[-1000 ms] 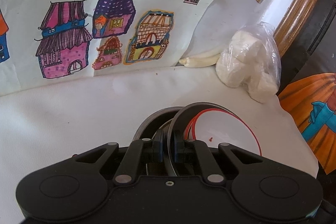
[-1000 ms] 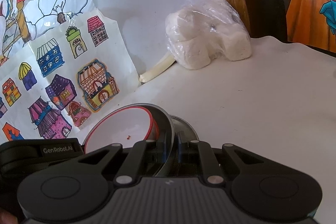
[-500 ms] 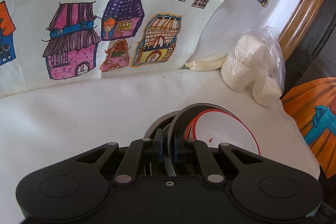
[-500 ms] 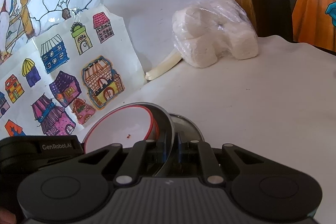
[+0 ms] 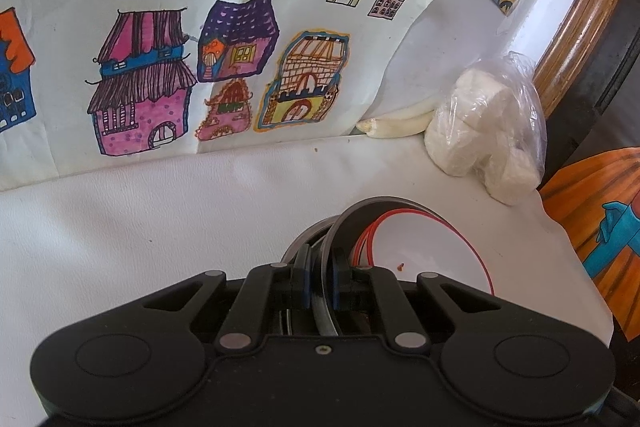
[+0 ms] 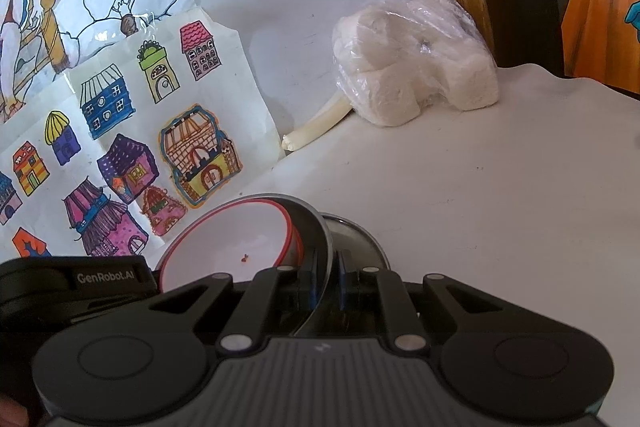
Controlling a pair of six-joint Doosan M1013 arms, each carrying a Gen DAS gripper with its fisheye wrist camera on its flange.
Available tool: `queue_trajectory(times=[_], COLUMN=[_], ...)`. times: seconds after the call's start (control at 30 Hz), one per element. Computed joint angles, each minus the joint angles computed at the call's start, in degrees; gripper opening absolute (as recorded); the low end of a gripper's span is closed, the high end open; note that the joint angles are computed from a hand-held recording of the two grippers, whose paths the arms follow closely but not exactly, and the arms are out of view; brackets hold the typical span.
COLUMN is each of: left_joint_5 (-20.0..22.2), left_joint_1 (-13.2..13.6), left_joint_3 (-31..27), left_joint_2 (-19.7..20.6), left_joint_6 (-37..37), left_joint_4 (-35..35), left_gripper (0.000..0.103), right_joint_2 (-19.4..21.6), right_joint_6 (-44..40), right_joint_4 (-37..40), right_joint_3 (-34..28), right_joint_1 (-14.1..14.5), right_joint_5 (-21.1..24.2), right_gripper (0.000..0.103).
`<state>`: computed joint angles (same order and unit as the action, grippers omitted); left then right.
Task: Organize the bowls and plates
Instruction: 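Carry the steel bowl with both tools toward the steel plate stack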
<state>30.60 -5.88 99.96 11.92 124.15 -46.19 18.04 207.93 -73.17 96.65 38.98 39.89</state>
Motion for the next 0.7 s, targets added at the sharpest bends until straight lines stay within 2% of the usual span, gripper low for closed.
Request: queue_trajectory(times=[0.7], left_joint_5=[-0.01], left_joint_1=[-0.08], left_joint_3=[-0.10], left_joint_2=[-0.03], left_joint_6=[-0.53], left_joint_4=[0.53], left_gripper=[0.008], right_joint_2=[0.04], right_joint_6=[0.06], right_joint_4=[-0.13], right_joint_3=[0.10], right_joint_1=[0.02], right_joint_5=[-0.02], right_gripper=[0.014])
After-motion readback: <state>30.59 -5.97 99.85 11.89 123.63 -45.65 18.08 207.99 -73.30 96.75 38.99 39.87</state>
